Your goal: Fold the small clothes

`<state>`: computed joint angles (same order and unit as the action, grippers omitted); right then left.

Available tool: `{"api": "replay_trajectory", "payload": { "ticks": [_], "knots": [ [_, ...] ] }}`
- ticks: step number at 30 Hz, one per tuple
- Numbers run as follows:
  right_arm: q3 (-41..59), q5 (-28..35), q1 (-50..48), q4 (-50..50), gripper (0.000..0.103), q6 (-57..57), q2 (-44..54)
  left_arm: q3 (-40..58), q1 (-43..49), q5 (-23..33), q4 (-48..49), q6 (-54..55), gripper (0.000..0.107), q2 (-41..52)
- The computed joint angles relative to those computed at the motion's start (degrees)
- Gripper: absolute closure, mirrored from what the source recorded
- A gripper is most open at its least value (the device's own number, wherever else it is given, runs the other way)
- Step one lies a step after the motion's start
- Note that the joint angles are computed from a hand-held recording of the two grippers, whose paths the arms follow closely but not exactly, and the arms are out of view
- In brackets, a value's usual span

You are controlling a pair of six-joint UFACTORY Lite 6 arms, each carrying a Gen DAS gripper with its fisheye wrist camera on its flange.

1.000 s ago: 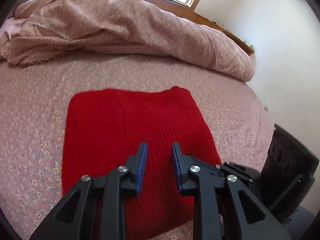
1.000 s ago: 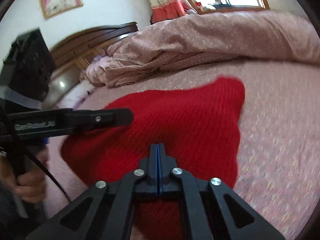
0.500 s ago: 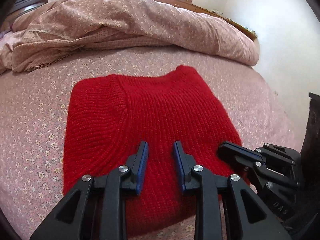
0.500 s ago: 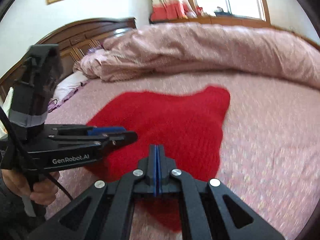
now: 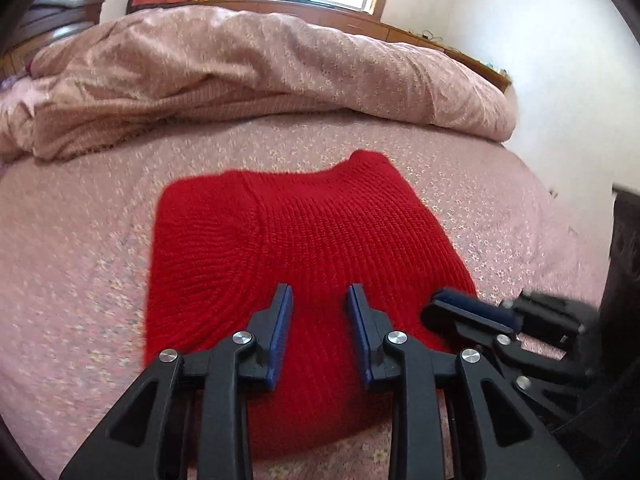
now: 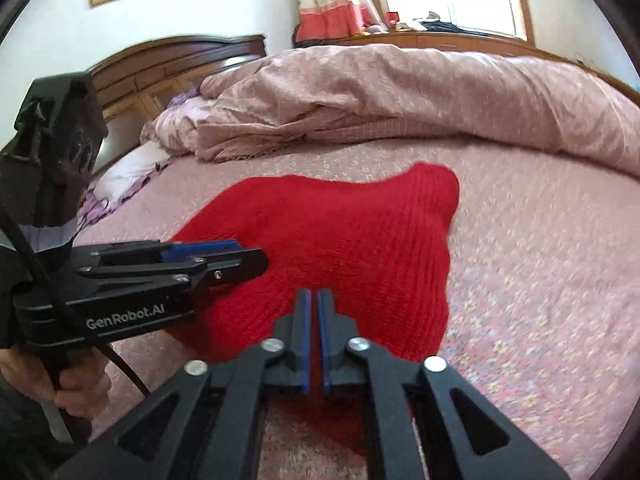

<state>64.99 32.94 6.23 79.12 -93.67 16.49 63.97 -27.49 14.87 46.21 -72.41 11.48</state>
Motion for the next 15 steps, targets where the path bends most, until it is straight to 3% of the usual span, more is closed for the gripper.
{"api": "replay_trajectory", "payload": {
  "ticks": [2, 4, 7, 12, 15],
  "knots": [
    [1.8, 4.9, -2.4, -3.4, 0.06, 2.8, -1.1, 0.3, -0.9, 4.0, 2.2, -1.3, 0.085, -2.2],
    [1.8, 7.4, -4.8, -0.4, 0.028, 0.7, -2.2, 0.5, -1.2, 7.2, 4.9, -3.0, 0.069, -4.3],
    [4.8, 7.6, -8.1, 2.7, 0.021, 0.5, -0.9, 1.6, 0.4, 9.2, 2.8, 0.6, 0.045, -4.3],
    [19.7, 12.4, -10.9, -8.2, 0.021, 17.1, 12.2, 3.0, 3.7, 11.0, -3.1, 7.7, 0.043, 1.9],
    [26.4, 14.7, -10.6, -15.0, 0.02, 26.4, 19.2, -0.5, 6.5, 6.3, -3.8, 8.3, 0.028, 2.6]
  ]
}}
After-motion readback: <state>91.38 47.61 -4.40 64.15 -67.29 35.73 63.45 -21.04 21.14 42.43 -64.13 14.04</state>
